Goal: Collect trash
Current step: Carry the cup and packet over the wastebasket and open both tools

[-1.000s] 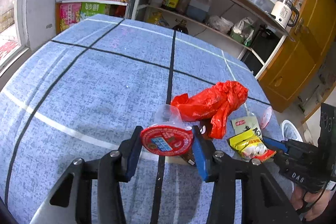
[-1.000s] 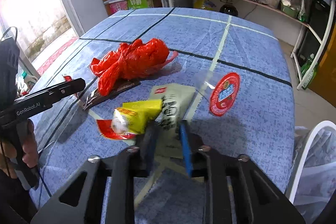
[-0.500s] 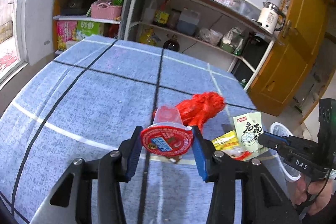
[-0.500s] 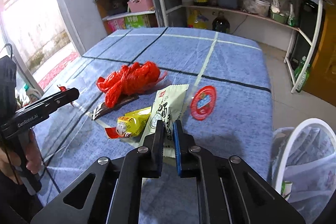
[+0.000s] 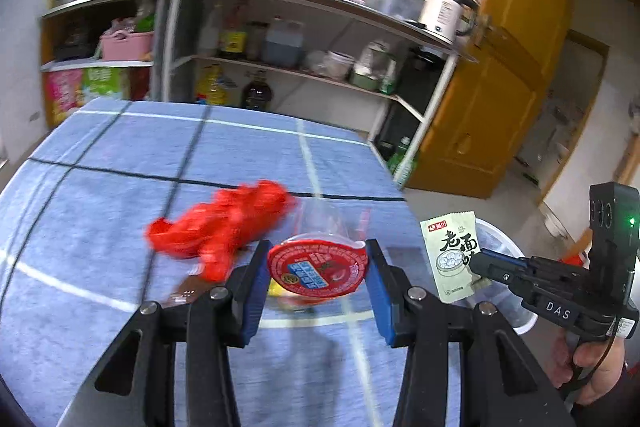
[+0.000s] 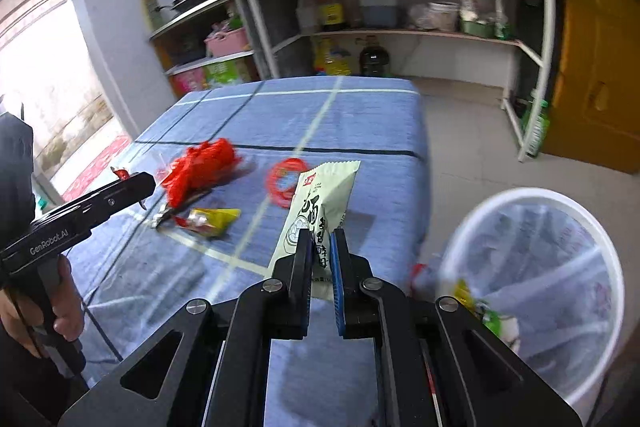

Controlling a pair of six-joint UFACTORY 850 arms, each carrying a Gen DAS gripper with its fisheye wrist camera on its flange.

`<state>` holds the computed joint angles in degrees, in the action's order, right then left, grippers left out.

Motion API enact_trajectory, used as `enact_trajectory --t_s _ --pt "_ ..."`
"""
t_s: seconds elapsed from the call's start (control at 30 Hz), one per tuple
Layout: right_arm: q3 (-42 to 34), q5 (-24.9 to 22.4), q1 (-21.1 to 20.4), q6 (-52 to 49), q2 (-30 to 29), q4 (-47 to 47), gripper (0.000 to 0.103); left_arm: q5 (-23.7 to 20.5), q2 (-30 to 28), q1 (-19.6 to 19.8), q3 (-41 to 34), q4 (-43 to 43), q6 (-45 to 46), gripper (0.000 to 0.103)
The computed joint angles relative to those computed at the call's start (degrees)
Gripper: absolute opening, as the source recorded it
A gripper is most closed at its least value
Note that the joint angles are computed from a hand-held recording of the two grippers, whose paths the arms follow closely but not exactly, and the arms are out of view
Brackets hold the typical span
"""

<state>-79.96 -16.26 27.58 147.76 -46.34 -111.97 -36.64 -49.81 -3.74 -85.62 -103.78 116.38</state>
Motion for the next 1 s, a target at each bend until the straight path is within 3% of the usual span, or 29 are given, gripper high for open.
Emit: enact_trajectory --t_s 0.3,0.53,1.0 --pt "13.5 -5.8 -1.8 11.3 7.8 -4.2 0.009 0.0 0.2 -6.4 -0.3 4.6 -1.5 0.047" --pt "19.6 -8.2 -3.0 14.6 10.9 -2.9 0.009 -0.3 -1.5 -11.4 -2.8 9.3 -5.3 0.047" --pt "26.4 -8.0 -6.6 27.8 13.1 -9.8 0.010 2.9 -4.7 -18.3 -6.1 16.9 -11.2 0.048"
